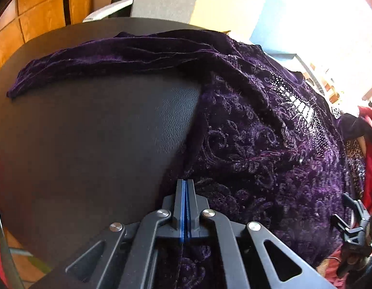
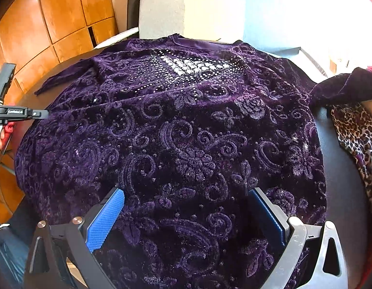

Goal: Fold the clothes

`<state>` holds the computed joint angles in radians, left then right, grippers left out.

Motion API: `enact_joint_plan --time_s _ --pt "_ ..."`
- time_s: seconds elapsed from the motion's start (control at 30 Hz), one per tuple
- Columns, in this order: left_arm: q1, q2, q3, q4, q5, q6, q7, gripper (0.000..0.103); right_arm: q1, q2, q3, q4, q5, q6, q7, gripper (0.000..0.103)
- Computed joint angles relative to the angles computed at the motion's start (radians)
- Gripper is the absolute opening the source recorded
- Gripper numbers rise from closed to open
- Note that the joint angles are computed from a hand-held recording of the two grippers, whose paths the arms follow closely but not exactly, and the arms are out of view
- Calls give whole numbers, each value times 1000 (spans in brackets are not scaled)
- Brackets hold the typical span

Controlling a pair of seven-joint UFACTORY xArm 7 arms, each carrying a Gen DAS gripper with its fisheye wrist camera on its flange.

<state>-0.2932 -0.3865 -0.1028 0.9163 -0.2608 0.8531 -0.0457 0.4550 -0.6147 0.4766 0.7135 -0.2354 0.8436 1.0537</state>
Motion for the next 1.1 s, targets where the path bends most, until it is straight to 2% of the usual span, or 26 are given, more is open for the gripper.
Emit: enact_joint_plan --time_s 0.13,0.27,0.37,0.53,0.67,0.73,0.83,1.1 --pt "-1 23 17 76 -27 -48 15 5 1 -17 -73 -6 40 -69 -51 103" --pt "-2 146 9 235 -38 -88 31 7 -81 -7 -94 38 -4 -132 -99 103" --pt "-12 273 -21 377 -14 -109 50 9 -144 57 -104 103 -36 -153 -138 103" --pt "-47 507 -69 612 95 -116 42 9 -223 226 -139 232 -73 -181 -169 102" --pt "-114 687 -46 780 279 -64 -76 9 -246 389 -185 351 -117 -144 -189 100" --pt "-145 761 -17 853 358 -25 -140 9 -242 467 -207 411 -146 -98 -179 99" --pt "-150 820 19 897 421 -35 -199 9 -214 569 -254 483 -131 -67 -213 98" --pt "-160 893 87 979 574 -49 -260 10 -100 780 -325 711 -253 -79 -165 102"
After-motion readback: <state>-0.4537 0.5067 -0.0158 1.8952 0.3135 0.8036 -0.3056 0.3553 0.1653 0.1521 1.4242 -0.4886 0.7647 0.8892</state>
